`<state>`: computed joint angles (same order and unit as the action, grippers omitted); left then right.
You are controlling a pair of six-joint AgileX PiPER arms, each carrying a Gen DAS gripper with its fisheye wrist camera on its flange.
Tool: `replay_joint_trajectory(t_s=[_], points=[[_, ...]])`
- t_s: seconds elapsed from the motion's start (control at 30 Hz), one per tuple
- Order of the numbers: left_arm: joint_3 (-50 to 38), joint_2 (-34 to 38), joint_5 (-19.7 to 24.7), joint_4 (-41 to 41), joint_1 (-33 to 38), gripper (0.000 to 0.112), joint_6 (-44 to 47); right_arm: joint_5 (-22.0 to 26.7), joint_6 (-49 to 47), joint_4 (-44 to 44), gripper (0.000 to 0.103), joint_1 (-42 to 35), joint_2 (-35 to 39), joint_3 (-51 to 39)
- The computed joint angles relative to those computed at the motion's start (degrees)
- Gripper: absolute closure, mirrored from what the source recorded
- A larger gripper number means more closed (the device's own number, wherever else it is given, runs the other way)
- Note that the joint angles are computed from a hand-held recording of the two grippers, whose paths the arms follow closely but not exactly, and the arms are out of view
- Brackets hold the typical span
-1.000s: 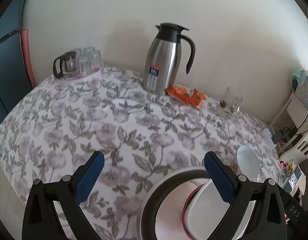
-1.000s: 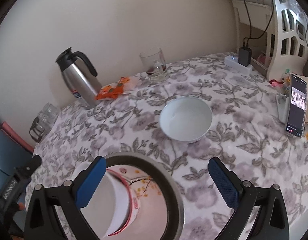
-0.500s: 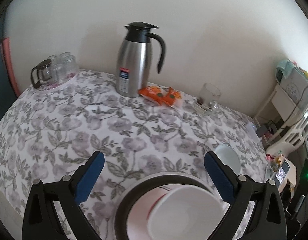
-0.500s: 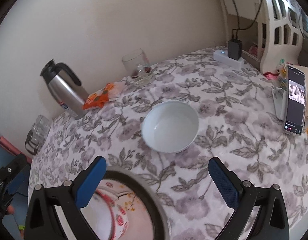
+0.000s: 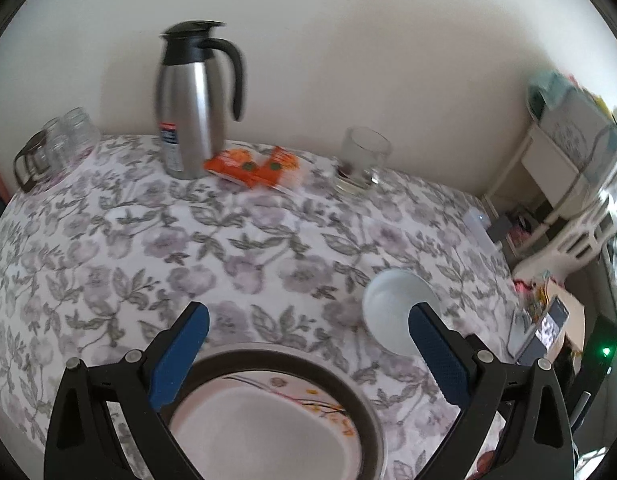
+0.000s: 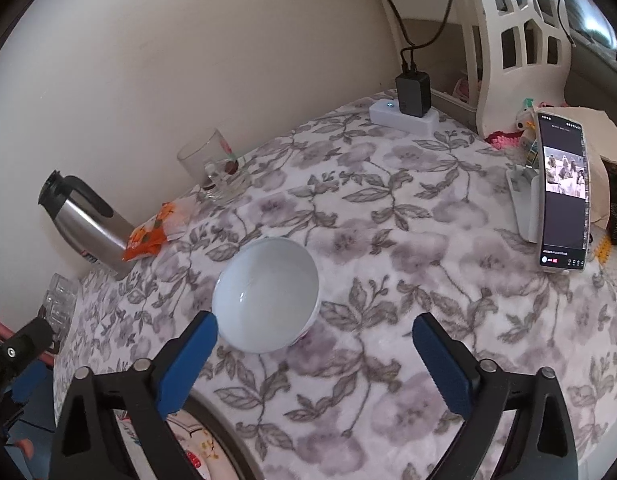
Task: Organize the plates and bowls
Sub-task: 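Move both tools to the plain white round bowl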
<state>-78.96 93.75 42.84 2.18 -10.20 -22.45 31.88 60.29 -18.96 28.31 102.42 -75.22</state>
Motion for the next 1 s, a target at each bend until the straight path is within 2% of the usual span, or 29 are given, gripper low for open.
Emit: replay_joint_trajectory(t_s=[0.07, 0.17, 0.23, 0.33, 0.47, 0.53, 0.6, 0.8, 0.87, 1.0], points=[[-1.7, 1.5, 1.0, 0.6, -1.7, 0.012, -0.7, -0.9, -0.4, 0.6, 0.008, -0.9, 0.0, 0.5], [-4.7, 4.0, 2.5, 0.1, -3.7, 0.012, -1.6, -2.5, -1.1, 1.5, 0.020, -2.2, -0.2, 1.7], [-7.1, 6.3, 3.8, -0.2, -4.8, 0.013, -3.0, -4.9, -4.4, 5.4, 0.021, -3.6, -0.1, 2.8], [-10.6, 9.5, 5.7, -0.1, -5.9, 0.014, -5.2, -7.3, -8.4, 9.8, 0.027, -5.0, 0.3, 3.7], [-16.4, 14.8, 9.4, -0.3, -6.8, 0.022, -7.0, -9.4, -12.9, 14.6, 0.033, -6.5, 1.8, 3.7], [-19.4, 17.4, 11.2, 0.7, -7.3, 0.026, -7.7, -10.0, -16.3, 18.0, 0.039, -7.1, 3.1, 3.1], [-23.0, 20.5, 13.7, 0.6, -7.3, 0.032, -8.6, -10.8, -20.3, 22.1, 0.049, -7.8, 4.2, 2.8], [-30.4, 27.3, 17.8, 2.7, -8.3, 0.043, -11.2, -12.5, -32.8, 35.1, 0.059, -9.4, 7.4, 2.2], [-33.0, 29.6, 19.5, 2.6, -8.2, 0.054, -11.4, -12.7, -35.4, 37.7, 0.060, -9.6, 8.3, 1.7], [-37.8, 33.7, 22.9, 3.5, -8.7, 0.062, -11.5, -11.7, -37.9, 39.6, 0.065, -9.7, 10.1, 0.2]])
